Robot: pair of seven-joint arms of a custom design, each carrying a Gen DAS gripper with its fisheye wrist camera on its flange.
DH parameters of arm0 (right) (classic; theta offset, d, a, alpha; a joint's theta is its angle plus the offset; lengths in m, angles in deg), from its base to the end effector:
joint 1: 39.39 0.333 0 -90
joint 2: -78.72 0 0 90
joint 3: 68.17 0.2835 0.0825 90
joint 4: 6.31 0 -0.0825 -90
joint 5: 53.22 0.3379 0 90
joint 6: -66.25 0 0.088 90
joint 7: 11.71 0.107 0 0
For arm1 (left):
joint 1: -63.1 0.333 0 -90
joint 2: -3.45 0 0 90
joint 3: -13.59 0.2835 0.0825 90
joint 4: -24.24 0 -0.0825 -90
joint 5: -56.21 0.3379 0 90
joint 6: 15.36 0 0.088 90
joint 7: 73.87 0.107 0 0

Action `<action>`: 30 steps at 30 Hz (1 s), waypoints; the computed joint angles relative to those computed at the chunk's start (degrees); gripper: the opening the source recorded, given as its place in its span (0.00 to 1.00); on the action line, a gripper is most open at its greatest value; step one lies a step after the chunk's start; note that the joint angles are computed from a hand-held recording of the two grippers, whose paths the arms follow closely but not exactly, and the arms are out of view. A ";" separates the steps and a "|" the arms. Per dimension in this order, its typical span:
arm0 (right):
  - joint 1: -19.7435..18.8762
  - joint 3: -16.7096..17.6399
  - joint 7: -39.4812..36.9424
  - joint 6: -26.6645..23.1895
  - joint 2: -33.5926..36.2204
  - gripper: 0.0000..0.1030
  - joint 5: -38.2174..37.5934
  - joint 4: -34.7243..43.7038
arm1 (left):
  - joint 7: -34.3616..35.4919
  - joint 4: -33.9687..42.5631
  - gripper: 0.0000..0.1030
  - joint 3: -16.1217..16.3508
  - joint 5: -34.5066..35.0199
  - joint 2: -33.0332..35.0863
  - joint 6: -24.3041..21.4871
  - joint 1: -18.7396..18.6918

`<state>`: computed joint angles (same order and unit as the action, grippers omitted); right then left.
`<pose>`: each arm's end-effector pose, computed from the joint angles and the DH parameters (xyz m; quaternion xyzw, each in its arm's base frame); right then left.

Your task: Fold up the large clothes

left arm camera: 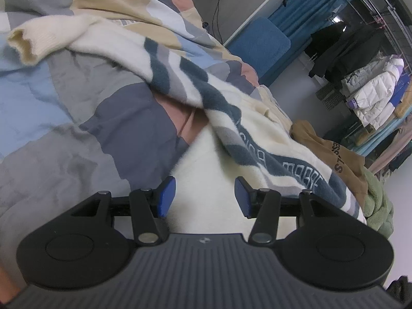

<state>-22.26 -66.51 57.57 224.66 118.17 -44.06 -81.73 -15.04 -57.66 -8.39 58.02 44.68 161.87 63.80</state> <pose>0.6880 0.2203 0.4148 -0.8091 0.4528 -0.2224 0.3015 0.6892 -0.1826 0.4095 -0.7224 0.4976 -0.4740 0.0760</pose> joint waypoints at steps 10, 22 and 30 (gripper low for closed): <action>-8.05 3.22 10.89 2.39 2.00 0.02 10.92 5.55 | 3.91 0.21 0.55 -8.83 -2.47 2.58 -0.17 5.76; -8.99 11.21 -9.86 -5.26 -0.06 0.40 20.86 2.39 | 3.63 2.33 0.55 -3.45 -5.29 2.30 -4.51 1.37; 0.23 2.99 -12.63 -1.86 -0.55 0.43 8.51 -1.24 | 3.96 1.28 0.55 -4.02 -6.81 1.93 -3.71 2.00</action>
